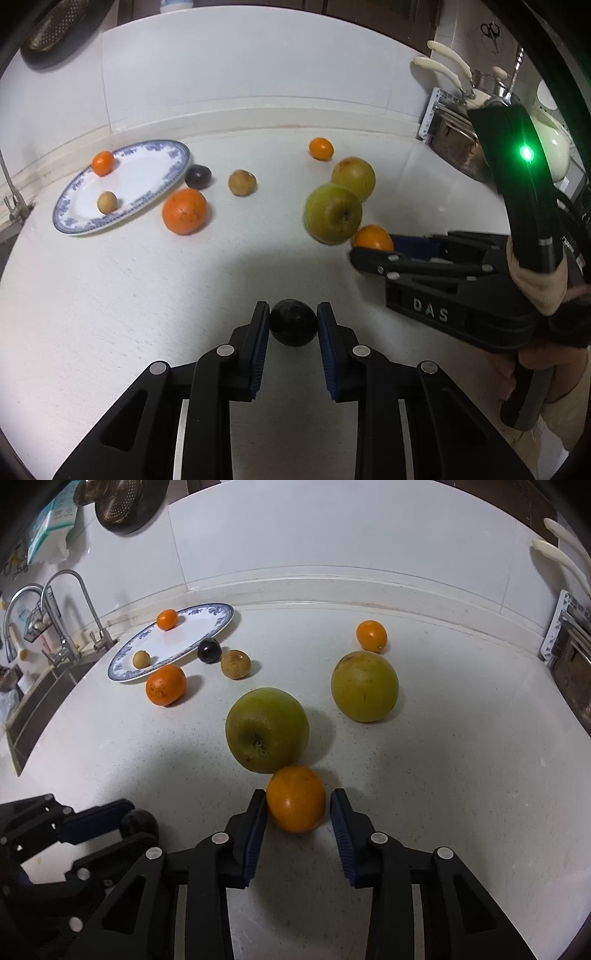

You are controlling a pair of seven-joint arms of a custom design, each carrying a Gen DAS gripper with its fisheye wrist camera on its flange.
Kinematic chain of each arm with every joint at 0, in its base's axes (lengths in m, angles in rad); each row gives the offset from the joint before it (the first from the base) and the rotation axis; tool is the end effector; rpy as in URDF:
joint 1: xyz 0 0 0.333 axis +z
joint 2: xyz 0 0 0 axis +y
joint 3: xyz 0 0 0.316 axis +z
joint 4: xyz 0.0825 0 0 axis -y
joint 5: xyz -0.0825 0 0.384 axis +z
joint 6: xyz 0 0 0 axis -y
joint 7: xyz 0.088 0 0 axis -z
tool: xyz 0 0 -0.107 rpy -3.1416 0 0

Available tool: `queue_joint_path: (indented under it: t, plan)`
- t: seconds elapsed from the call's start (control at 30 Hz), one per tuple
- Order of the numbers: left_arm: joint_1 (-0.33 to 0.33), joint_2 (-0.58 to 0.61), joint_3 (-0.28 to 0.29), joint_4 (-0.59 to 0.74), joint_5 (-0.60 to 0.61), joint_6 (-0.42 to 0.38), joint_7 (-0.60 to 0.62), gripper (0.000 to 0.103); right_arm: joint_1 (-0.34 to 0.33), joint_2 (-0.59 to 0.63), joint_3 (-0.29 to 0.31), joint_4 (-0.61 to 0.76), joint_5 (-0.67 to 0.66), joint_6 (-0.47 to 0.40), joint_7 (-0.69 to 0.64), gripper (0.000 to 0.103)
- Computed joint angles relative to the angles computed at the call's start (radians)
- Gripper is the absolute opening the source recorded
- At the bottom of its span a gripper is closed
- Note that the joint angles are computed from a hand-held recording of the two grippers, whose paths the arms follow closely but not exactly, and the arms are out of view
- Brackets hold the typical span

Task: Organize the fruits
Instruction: 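Carry the plum and mandarin over the blue-and-white plate with both tools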

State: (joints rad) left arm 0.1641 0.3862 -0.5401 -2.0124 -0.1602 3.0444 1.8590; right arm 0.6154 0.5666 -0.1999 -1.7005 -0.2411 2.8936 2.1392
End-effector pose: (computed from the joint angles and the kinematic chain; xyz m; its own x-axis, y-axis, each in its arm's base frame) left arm 0.6175 -0.2005 0.3644 -0.4336 -0.8927 0.1227 -0.7138 0.2572 -0.6514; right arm 0.6427 0.3240 0.3409 0.1445 -0.9882 -0.0510 -0.7857 -0.0833 -0.6130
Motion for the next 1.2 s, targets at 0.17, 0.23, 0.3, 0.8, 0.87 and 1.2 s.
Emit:
queue_joint_path:
  t: [0.17,0.23,0.3,0.8,0.87,1.2]
  plan:
    - [0.001,-0.014,0.012,-0.006,0.008,0.018,-0.011,0.026,0.012,-0.021,-0.006,-0.031,0.002,0.024,0.016,0.032]
    - [0.01,-0.018,0.008,-0.008,0.011,0.026,-0.01,0.026,0.028,-0.037,-0.018,-0.052,-0.006,0.038,0.033,0.032]
    - [0.024,-0.023,-0.002,-0.012,0.012,0.033,-0.006,0.026,0.048,-0.054,-0.034,-0.071,-0.019,0.05,0.053,0.032]
    - [0.293,-0.047,-0.256,-0.04,-0.096,0.077,0.155,0.026,0.198,-0.138,-0.165,-0.107,-0.217,0.098,0.309,0.032]
    - [0.348,-0.046,-0.309,-0.046,-0.108,0.086,0.177,0.026,0.207,-0.138,-0.172,-0.093,-0.254,0.095,0.35,0.032]
    - [0.551,-0.029,-0.471,-0.055,-0.039,0.119,0.158,0.026,0.188,-0.128,-0.126,0.0,-0.409,0.061,0.474,0.032]
